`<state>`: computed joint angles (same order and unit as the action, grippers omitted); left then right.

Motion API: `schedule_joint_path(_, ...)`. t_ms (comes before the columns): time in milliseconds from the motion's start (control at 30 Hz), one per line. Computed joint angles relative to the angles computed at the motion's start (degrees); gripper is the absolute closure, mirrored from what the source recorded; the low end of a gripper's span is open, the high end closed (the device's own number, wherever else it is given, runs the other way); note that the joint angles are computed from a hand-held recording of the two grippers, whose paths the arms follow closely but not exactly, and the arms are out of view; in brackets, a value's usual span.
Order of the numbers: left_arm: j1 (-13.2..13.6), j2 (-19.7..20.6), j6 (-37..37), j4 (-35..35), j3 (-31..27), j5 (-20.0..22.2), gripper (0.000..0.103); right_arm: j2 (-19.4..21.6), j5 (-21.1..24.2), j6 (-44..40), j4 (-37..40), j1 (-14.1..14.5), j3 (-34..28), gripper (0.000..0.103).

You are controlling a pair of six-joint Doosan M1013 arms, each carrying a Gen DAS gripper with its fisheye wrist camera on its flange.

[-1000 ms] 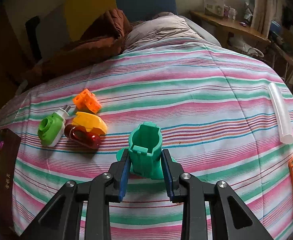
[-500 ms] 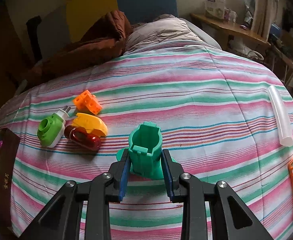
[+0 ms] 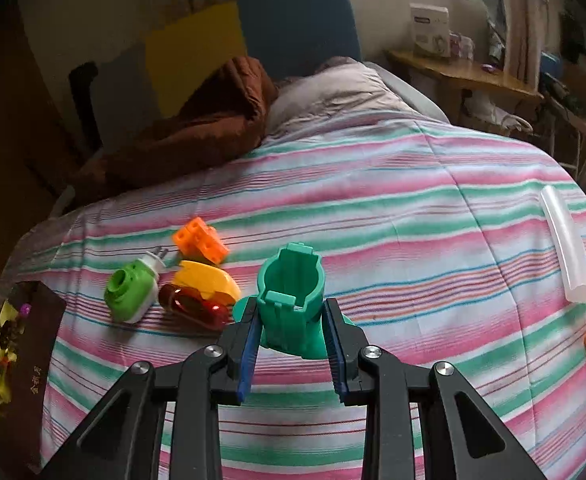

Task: Organize rigid objects
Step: 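Place the red puzzle piece in the gold tray with the left tool while the right holds the teal holder, then lower the teal holder into the gold tray and open the right tool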

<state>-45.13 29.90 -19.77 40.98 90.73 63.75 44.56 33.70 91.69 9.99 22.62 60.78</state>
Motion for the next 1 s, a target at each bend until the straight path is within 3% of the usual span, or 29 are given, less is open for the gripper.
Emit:
schedule_joint_path(200,-1.78,-1.99,-9.95,5.65,3.27,-3.37,0.064,-0.32,-1.4,-4.59,1.64,0.5,0.61,0.072)
schedule_joint_path(367,-4.64,-2.94,-17.99,13.03,4.8,-3.01,0.061,0.48,1.72,-4.81,1.55,1.02,-1.11,0.072)
schedule_joint_path(467,-5.23,-2.93,-18.69,15.71,4.76,-5.89,0.057,0.81,3.92,-4.51,2.76,1.43,-1.87,0.072)
schedule_joint_path(533,-5.21,-2.6,-17.92,15.92,4.28,-7.67,0.048,0.83,5.02,-5.95,3.8,2.17,-2.15,0.072)
schedule_joint_path(600,-5.21,-2.32,-16.96,16.2,3.83,-9.51,0.048,0.21,5.15,-8.25,5.68,2.83,-1.41,0.072)
schedule_joint_path(833,-5.71,-1.82,-15.67,16.34,2.6,-10.2,0.048,-0.73,6.86,-21.52,18.77,6.3,-2.22,0.072)
schedule_joint_path(1000,-5.8,-2.01,-16.24,15.98,2.71,-9.59,0.048,1.28,11.85,-26.36,24.17,9.7,-6.89,0.072)
